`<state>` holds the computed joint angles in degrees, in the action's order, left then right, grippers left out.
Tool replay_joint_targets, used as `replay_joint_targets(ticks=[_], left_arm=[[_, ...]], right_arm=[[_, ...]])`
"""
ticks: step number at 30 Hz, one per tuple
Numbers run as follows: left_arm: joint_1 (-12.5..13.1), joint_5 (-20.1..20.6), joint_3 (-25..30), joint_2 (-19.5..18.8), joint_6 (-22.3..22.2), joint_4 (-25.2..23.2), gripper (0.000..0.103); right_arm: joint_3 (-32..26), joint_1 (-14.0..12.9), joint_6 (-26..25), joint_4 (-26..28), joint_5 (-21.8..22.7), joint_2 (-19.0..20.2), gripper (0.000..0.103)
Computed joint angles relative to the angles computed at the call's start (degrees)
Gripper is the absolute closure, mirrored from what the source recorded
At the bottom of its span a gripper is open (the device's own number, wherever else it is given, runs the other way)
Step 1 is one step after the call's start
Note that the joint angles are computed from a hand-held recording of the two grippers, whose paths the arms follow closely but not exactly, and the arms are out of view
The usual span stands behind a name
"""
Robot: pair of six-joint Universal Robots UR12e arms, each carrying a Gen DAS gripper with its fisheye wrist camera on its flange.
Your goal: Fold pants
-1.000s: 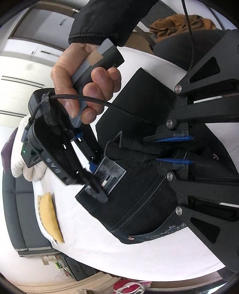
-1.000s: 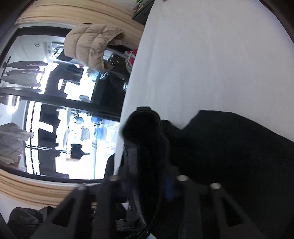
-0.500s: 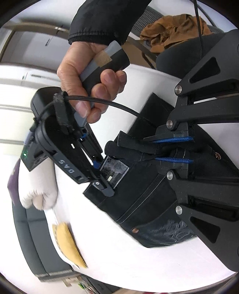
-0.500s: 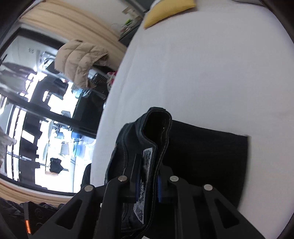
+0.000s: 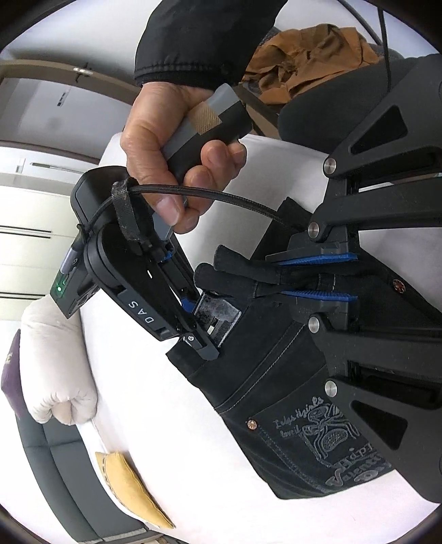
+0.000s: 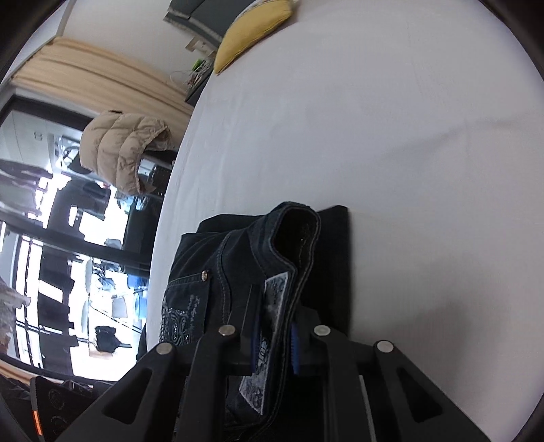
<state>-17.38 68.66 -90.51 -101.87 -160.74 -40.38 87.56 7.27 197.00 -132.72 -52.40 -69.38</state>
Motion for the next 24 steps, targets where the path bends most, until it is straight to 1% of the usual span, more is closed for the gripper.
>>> replay_joint_targets(ticks=[2,3,5,8,9,10,11,12,13,15,16,18,19,20,21,22,24], left_arm=[[-0.27,0.10,0.15,-0.42,0.61,-1.43,0.092],[-0.21,0.04,0.03,-0.46,0.77,-2.21,0.092],[0.40,-1.07,-0.26,-0.15,0.58,-3.78,0.091],[1.47,-3.69,-0.77,0.73,0.38,-5.91,0.090],[1.93,-4.61,-1.06,1.21,0.10,-6.54,0.090],[2.61,-5.96,-1.22,1.79,-0.13,-7.64,0.090],[3.49,-7.73,-1.41,2.49,-0.35,-9.09,0.090],[4.33,-9.07,-1.60,3.09,-0.54,-10.09,0.090],[5.36,-10.29,-2.07,3.86,-1.13,-10.61,0.090],[6.92,-11.18,-2.74,4.67,-2.74,-10.29,0.090],[7.89,-11.48,-3.06,4.83,-4.36,-9.84,0.090],[8.90,-10.79,-3.23,4.50,-6.36,-8.89,0.090],[9.45,-10.24,-2.95,3.87,-7.71,-8.57,0.090],[9.77,-10.66,-2.35,3.19,-8.90,-8.67,0.090],[10.47,-11.76,-1.76,2.41,-10.29,-8.55,0.090],[11.13,-12.57,-0.76,1.49,-11.32,-8.52,0.090],[11.79,-13.12,1.31,-0.46,-12.57,-8.86,0.090]], right_arm=[[0.57,-0.30,-0.47,0.22,1.02,0.16,0.088],[0.61,-0.35,-1.36,1.65,1.33,0.32,0.087],[1.29,-0.58,-0.58,2.03,2.04,0.42,0.085],[3.27,-1.22,1.21,-1.26,4.20,-0.14,0.072],[4.07,-1.58,2.18,-2.80,4.94,-0.49,0.065],[4.74,-1.82,3.08,-4.22,4.98,-0.89,0.061],[5.48,-2.04,3.81,-5.62,4.18,-1.52,0.060],[5.79,-2.02,4.28,-5.93,2.68,-2.02,0.051],[5.99,-1.91,4.93,-5.14,-1.02,-2.93,0.048],[6.53,-1.92,5.55,-4.77,-4.12,-4.31,0.050],[6.94,-1.87,5.74,-6.06,-4.49,-5.09,0.058],[7.04,-1.57,4.62,-8.88,-1.89,-5.67,0.071],[6.55,-1.06,3.63,-9.16,-1.43,-5.56,0.075],[5.82,-0.45,2.09,-8.46,-1.01,-5.34,0.078],[4.93,0.34,-0.20,-6.42,-0.25,-4.99,0.082],[4.27,0.89,-1.80,-4.38,0.28,-4.56,0.083],[3.28,2.03,-4.78,1.07,-0.69,-3.74,0.083]])
